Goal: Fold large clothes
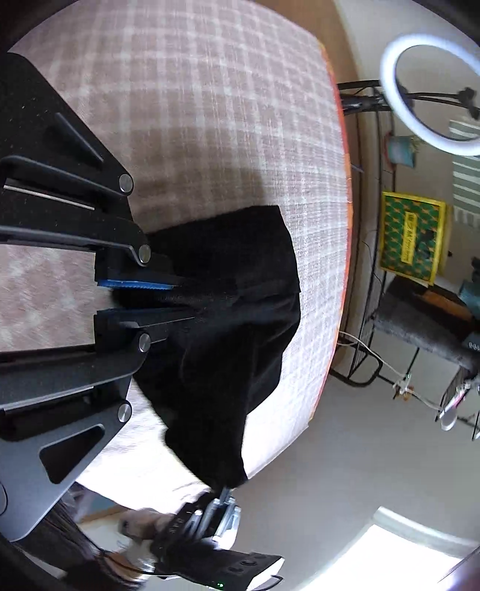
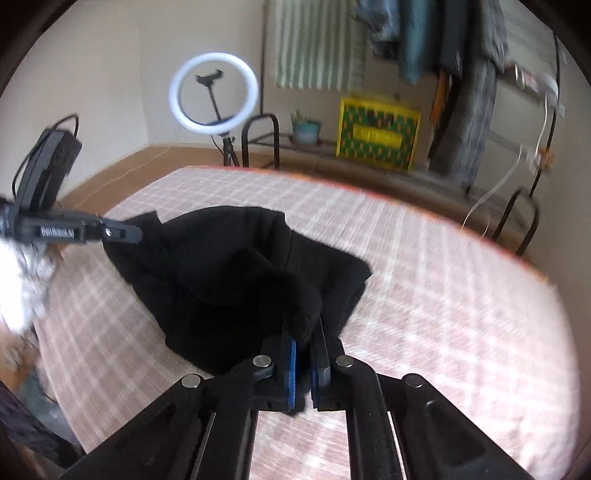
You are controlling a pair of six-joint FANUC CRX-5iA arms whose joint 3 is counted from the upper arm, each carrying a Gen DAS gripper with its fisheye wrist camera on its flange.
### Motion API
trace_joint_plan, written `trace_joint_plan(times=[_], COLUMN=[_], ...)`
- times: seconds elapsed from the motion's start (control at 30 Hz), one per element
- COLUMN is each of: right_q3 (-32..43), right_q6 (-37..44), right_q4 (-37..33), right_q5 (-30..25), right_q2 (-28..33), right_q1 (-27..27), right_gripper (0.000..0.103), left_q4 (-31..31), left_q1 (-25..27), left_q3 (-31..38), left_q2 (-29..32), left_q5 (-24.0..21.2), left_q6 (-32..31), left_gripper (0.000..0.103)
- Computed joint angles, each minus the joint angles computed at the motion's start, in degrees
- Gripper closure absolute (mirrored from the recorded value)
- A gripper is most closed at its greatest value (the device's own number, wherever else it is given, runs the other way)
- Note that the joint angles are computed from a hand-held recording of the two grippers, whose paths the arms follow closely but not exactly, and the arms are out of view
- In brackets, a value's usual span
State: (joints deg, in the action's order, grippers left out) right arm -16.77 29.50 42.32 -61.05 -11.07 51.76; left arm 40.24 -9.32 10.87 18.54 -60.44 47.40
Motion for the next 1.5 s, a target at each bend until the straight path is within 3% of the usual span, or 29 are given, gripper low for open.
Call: trace_joint_plan(times=[0.07,0.2,0.3,0.33,0.37,0.43,0.47,0.5,0.57,0.67,0.83,0.9,0.93,0.97,1.07,1.13,1.2,1.27,1.33,1.4,1.43,1.47,1.5], right_q3=[-2.66,-3.56,-3.78,-3.71,-3.99,-5.39,-6.28,-7.22,-8.55,-7.99,-3.86,-2.66,-1.67,-1.37,-2.64,-4.25,-4.34,-2.33,0.74,2.28,1.98,1.6,1.26], right_q6=[0.36,4.23,6.03,5.56,3.84,-1.21,-3.49,-6.33,-12.16,-14.58,-6.38,-3.64,-2.16,-2.34,-6.21,-9.28,-10.03,-5.75,0.72,5.08,6.25,6.92,7.62], right_q4=[3.29,0.57,-0.93,-2.63,-2.92,-3.45,-3.53,-3.95,-6.56,-13.95,-30.16,-35.69,-38.65,-38.62,-29.53,-24.96,-24.36,-28.6,-32.08,-33.61,-33.64,-33.69,-34.21], right_q5=[-2.38,-6.39,-9.47,-9.31,-9.26,-6.83,-5.31,-2.91,2.36,8.46,14.02,15.95,16.94,16.86,18.6,19.38,18.12,15.23,10.75,8.81,9.53,10.35,11.44], right_q2=[-1.6,-1.23,-0.83,-2.16,-3.46,-7.54,-9.14,-11.18,-14.01,-13.47,-7.66,-6.21,-5.32,-5.25,-7.49,-9.03,-8.44,-5.88,-3.16,-2.74,-3.73,-4.79,-5.83], right_q1=[3.63,7.82,10.0,10.2,10.38,10.22,9.97,9.11,5.62,-0.87,-9.1,-11.27,-12.34,-12.2,-10.01,-9.5,-9.35,-9.29,-8.76,-9.03,-9.15,-9.52,-10.19], right_gripper=[0.1,0.1,0.098,0.088,0.07,0.052,0.047,0.045,0.04,0.04,0.042,0.061,0.083,0.096,0.1,0.1,0.1,0.1,0.095,0.074,0.056,0.047,0.044], left_q4=[-0.73,-6.32,-7.19,-6.52,-5.46,-1.8,0.16,3.09,6.14,8.04,10.05,10.33,8.84,8.82,8.2,0.59,-5.15,-7.48,-6.31,-5.94,-7.26,-7.82,-7.28], left_q1=[0.73,1.22,2.0,2.58,3.26,5.35,6.22,7.25,8.44,8.31,5.64,4.56,3.78,3.24,2.87,2.34,2.03,2.25,2.88,3.57,3.9,4.13,4.74], left_q3=[-2.77,-5.3,-5.88,-6.41,-6.87,-7.51,-7.69,-8.06,-7.06,-4.16,-2.79,-3.22,-2.99,-3.74,-5.67,-6.16,-5.02,-5.04,-5.35,-5.13,-4.61,-4.53,-4.78], left_q2=[-2.22,-4.22,-4.49,-4.92,-5.27,-5.51,-5.35,-4.99,-3.07,1.09,5.62,5.79,5.41,4.44,1.09,-1.72,-1.2,-0.62,-0.92,-1.95,-2.7,-3.36,-4.44], left_q5=[0.52,-0.41,-2.22,-2.55,-2.99,-4.23,-4.62,-4.56,-5.91,-8.19,-9.93,-9.37,-8.32,-7.17,-6.81,-4.47,-5.04,-4.84,-5.1,-5.42,-5.14,-4.64,-3.74], left_q6=[-2.58,-5.13,-4.5,-4.76,-4.83,-3.47,-2.47,-0.91,3.53,10.02,14.07,13.8,14.03,13.05,8.71,5.94,7.45,9.23,8.32,6.34,5.92,5.67,4.71], left_gripper=[0.099,0.099,0.098,0.098,0.093,0.068,0.049,0.044,0.043,0.043,0.047,0.095,0.096,0.097,0.098,0.098,0.098,0.097,0.097,0.082,0.076,0.068,0.068])
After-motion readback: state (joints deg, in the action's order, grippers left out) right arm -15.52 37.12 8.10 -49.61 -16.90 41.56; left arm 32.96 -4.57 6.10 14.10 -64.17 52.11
